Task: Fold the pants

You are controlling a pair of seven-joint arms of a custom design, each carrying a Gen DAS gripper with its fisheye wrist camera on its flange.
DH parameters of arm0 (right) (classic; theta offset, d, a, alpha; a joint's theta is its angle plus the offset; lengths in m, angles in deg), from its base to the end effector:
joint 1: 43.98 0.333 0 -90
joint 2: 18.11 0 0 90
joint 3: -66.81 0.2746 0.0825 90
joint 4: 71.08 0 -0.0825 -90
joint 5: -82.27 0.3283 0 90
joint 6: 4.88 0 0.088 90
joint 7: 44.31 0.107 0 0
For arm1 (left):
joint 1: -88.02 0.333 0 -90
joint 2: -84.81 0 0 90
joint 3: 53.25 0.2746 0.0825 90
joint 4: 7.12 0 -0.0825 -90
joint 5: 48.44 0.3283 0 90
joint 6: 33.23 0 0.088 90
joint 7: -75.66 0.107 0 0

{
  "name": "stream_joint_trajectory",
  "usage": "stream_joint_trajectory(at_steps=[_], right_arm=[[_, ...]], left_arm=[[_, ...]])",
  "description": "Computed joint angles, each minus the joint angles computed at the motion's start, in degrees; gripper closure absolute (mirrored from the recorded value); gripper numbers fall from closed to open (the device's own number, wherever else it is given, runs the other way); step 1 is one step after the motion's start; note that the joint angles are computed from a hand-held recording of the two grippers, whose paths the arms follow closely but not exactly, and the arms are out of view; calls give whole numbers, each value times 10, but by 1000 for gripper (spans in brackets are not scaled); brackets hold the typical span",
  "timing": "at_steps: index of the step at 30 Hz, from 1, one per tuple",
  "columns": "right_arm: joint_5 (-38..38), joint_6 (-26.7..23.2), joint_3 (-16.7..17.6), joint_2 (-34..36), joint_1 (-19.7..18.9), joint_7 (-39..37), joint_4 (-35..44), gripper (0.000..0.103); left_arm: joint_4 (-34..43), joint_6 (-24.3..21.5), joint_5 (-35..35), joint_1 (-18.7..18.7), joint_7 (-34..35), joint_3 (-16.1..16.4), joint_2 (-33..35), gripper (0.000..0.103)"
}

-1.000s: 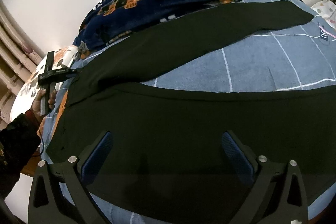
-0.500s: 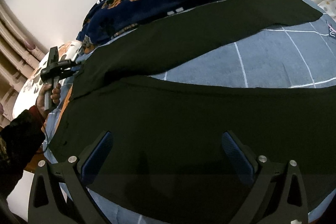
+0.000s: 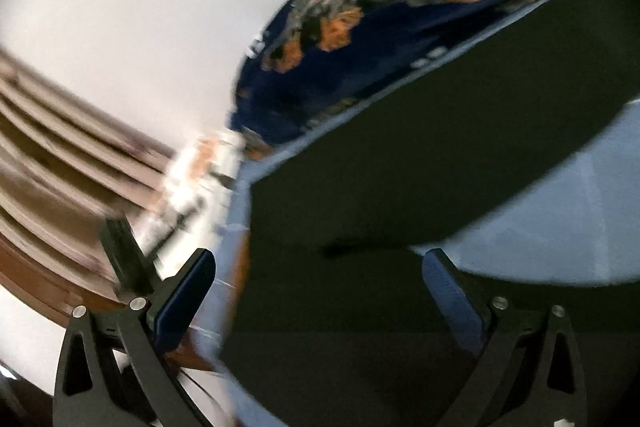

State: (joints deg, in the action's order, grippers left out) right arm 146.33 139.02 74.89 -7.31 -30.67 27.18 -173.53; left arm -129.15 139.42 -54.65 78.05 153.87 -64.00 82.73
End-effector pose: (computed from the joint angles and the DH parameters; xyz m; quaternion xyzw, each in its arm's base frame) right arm 0.5585 0.2052 0.4830 -0.5936 0.6464 0.1560 0.4533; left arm 0.5042 -0.1835 0.5225 -0.6148 0.6519 -0.4014 0.1894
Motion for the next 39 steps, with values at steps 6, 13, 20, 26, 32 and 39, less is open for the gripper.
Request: stream_joint_trajectory(at_steps=[6,13,20,26,32,39], right_arm=[[100,-9,21,31,-19,-8,41,0],[98,-15,7,1,-6,-10,-25,0],[106,-9,-7,-7,-4,4,-53,0],[68,-16,-4,22,-2,22,-14,0],[52,-76,18,119,-34,34,123,0],[28,-101,52,244,-53,122,298,0]], left_arm=[[18,-59,-207,2,127,33,12,69],[237,-263,-354,86,239,39,196,45],[431,-380,-288,120,230,-14,348,45],[329,-209,-149,59,160,3,279,92],[96,-3,-30,9,116,-6,96,93],[-78,87,102,-17,-6,-24,-42,93]])
